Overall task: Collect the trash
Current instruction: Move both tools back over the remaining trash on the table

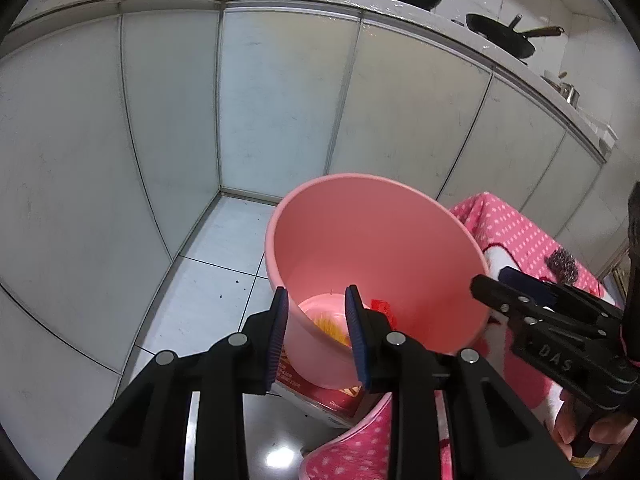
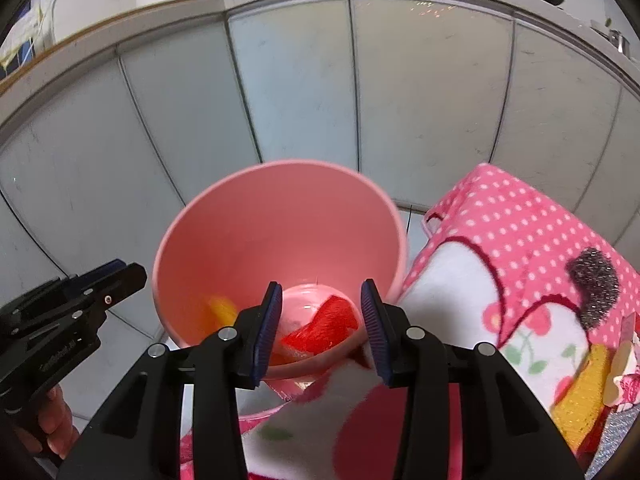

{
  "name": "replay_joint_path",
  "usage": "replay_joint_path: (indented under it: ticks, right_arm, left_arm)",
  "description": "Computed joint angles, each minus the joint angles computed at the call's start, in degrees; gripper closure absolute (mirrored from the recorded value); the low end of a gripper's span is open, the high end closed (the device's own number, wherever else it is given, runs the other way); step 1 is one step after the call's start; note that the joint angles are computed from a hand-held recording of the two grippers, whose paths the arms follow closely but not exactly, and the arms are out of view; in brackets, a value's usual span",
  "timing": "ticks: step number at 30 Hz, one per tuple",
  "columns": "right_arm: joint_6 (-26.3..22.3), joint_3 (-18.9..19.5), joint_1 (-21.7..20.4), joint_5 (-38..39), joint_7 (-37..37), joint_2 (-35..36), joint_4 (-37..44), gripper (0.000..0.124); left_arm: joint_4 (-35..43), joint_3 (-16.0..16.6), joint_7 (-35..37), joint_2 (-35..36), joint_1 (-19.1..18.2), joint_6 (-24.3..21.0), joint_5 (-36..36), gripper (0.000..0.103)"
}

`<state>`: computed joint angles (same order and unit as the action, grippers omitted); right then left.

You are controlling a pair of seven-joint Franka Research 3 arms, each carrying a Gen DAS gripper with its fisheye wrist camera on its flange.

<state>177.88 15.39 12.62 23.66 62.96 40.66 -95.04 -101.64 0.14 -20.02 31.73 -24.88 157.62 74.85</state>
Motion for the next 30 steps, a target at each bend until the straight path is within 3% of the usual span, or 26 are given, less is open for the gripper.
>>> replay_joint_path:
  ticks: [4,15,22,30]
  right_arm:
    - [2.61,4.53,-4.31,1.63,-1.89,-1.42,-2.43,0.082]
    - [9.23,18.99,-19.17,1.69,-4.96,-5.34,-13.03,0.082]
    - [13.75,27.9,-30.57,-3.16,-1.37,-7.97,-22.3,0.082]
    - [21.37,33.42,-41.38,-10.0,5.35,-12.93,-34.26,0.082]
  left_arm:
    - [-1.5,0.46,-3.54,-1.93,-0.62,-0.08,3.09,0.075]
    - [-3.08,-2.54,-11.76,-5.33,1.11,3.16,12.21,0.075]
    - [-0.47,-4.7,-9.45,-4.56,0.26,3.52,14.53,0.075]
    - [5.62,-5.11,-2.2,-0.02,-2.66,6.67,12.03,0.075]
